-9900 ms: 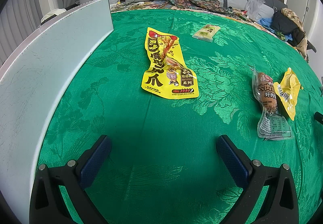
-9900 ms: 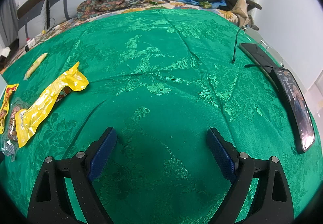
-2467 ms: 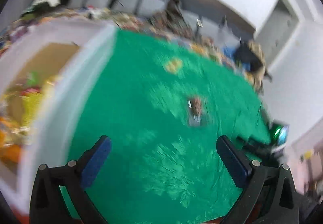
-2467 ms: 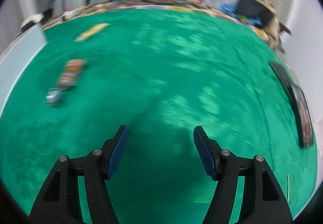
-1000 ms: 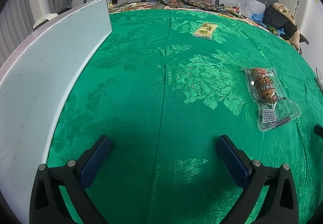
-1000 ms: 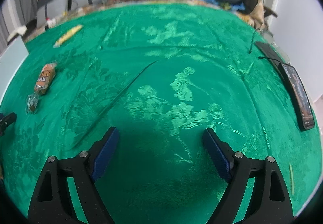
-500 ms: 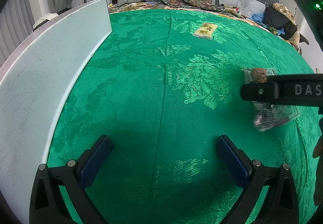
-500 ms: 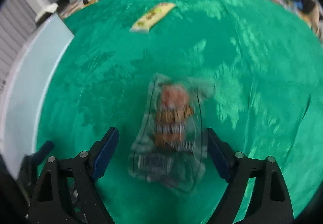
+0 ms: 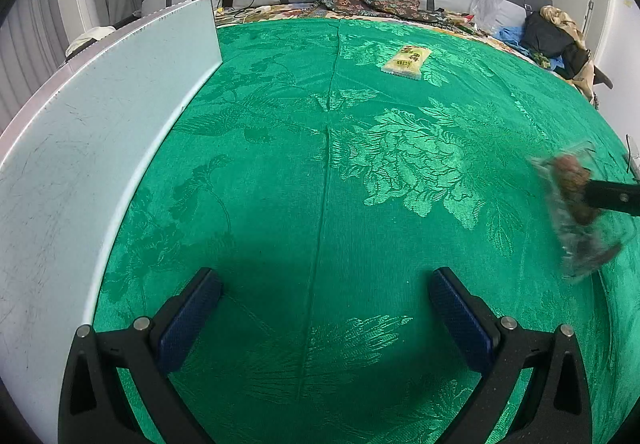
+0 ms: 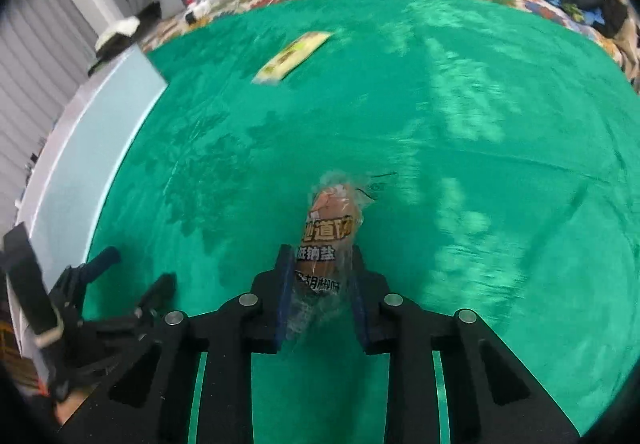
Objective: Organize snacks
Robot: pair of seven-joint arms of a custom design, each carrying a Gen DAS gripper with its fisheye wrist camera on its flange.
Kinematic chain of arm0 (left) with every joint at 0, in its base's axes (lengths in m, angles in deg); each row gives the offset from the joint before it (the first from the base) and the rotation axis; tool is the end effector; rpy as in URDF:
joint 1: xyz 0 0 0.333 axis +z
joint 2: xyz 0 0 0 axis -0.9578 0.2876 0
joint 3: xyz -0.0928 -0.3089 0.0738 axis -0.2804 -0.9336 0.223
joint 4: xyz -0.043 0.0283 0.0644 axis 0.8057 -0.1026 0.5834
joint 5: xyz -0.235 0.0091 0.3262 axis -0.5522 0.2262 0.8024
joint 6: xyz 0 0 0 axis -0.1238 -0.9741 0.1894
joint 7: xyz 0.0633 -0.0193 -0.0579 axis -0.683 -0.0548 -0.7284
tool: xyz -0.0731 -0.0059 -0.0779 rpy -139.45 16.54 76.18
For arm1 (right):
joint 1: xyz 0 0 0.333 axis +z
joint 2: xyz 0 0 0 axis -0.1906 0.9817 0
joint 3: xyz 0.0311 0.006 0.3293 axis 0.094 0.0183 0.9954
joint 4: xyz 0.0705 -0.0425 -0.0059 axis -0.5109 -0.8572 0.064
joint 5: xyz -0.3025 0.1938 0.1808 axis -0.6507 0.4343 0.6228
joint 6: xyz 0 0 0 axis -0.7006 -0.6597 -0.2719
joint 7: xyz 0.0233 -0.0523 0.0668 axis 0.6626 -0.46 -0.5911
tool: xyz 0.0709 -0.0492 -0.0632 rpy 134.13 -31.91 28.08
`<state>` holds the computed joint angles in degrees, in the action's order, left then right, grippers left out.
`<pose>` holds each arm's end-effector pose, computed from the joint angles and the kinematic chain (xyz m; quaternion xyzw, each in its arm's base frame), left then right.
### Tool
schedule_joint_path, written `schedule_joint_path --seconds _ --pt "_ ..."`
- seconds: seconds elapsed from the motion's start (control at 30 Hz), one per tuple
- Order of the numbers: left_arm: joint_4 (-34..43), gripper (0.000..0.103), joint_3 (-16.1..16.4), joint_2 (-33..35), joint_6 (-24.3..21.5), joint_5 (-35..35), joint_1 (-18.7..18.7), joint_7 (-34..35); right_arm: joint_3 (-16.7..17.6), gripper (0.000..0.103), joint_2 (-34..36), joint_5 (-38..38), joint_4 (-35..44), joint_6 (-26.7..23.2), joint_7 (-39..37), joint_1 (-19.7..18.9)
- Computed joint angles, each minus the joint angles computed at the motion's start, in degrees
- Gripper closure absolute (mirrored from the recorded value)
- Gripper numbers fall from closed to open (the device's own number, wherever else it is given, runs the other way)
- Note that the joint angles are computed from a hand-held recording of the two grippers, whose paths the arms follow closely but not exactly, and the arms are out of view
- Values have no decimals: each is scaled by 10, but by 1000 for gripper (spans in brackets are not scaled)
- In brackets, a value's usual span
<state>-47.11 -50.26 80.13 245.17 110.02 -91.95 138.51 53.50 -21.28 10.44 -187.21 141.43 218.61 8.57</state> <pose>0.4700 -0.3275 0.4092 -0.5241 0.7926 -0.2630 0.1674 0.4307 0.2700 0.5191 -0.5624 0.7833 -0.1223 0.2350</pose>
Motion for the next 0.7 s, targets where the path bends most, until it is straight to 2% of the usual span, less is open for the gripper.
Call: schedule_joint_path --seconds 0.17,0.2,0.27,0.3,0.33,0.37,0.4,0.53,0.6,0.7 --pt "0 0 0 0 0 0 0 0 -19 77 -73 30 -79 16 -16 -8" --pt "0 0 0 0 0 0 0 0 -20 70 -86 36 -94 26 -15 -13" --pt "0 0 0 0 0 0 0 1 -14 61 -117 38 -126 37 4 -30" --pt "0 0 0 0 0 -1 0 1 -11 51 -136 39 -144 50 15 -37" --pt "0 0 0 0 0 0 0 0 -10 45 -150 40 -159 65 19 -43" --pt "0 0 0 0 0 0 0 0 0 41 -166 33 -171 73 29 -54" --pt "0 0 0 0 1 0 0 1 11 41 -177 22 -176 72 35 -65" --pt "0 0 0 1 0 0 0 1 63 37 -228 -30 -199 38 66 -96" --pt "0 0 0 0 0 -1 0 1 80 37 -246 -49 -207 -5 77 -98" --pt "0 0 1 1 0 1 0 0 88 37 -237 -71 -204 -71 79 -90"
